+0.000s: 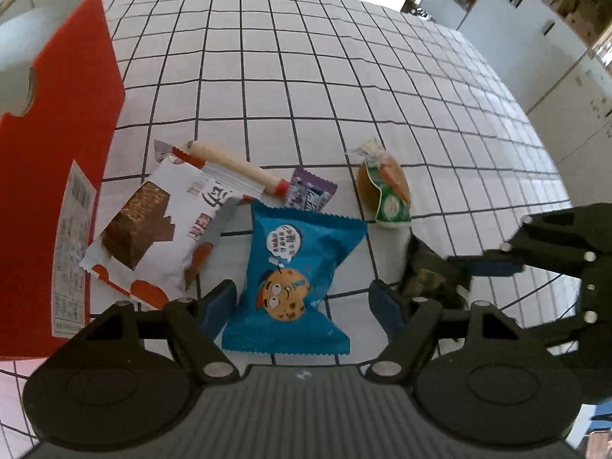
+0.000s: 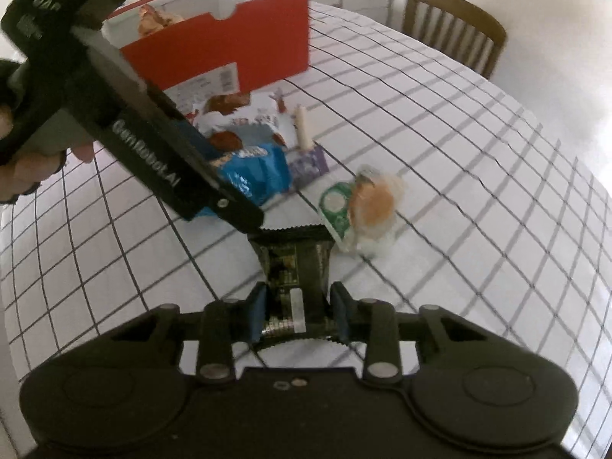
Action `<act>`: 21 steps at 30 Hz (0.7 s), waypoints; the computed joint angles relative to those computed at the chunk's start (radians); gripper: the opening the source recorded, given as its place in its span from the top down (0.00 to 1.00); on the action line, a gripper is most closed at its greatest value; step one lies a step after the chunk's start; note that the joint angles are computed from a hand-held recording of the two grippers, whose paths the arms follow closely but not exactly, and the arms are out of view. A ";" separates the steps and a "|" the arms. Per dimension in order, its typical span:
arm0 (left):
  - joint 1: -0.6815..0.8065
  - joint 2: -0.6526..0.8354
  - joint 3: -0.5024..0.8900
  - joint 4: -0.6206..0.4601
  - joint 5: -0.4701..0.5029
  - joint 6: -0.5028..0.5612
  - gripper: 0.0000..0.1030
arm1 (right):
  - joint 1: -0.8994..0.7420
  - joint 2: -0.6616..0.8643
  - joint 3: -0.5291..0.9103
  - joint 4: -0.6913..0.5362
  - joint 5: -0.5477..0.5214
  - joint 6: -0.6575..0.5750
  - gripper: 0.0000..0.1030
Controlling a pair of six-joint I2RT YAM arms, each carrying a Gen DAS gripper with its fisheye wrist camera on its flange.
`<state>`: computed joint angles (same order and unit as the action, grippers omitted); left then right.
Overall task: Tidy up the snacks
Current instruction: 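Grasp the blue cookie packet with the left tool while the right tool grasps the dark wrapped bar, then carry the blue cookie packet and dark bar over the red box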
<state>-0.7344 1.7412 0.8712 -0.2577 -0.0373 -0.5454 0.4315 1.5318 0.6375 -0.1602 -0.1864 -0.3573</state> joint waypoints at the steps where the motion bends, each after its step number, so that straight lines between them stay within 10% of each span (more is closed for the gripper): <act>1: -0.012 0.006 0.007 -0.004 -0.013 -0.010 0.29 | -0.009 -0.014 -0.011 -0.006 -0.007 0.007 0.68; 8: -0.052 0.005 0.017 -0.021 -0.094 -0.110 0.62 | -0.008 -0.101 -0.087 -0.015 0.004 0.088 0.68; 21: -0.105 -0.185 -0.072 -0.069 -0.111 -0.266 0.64 | 0.029 -0.272 -0.154 -0.054 0.061 0.386 0.70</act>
<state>-0.8399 1.5560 0.7993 -0.3269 -0.1482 -0.8114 0.4602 1.2602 0.4832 -0.2143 -0.1252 0.0287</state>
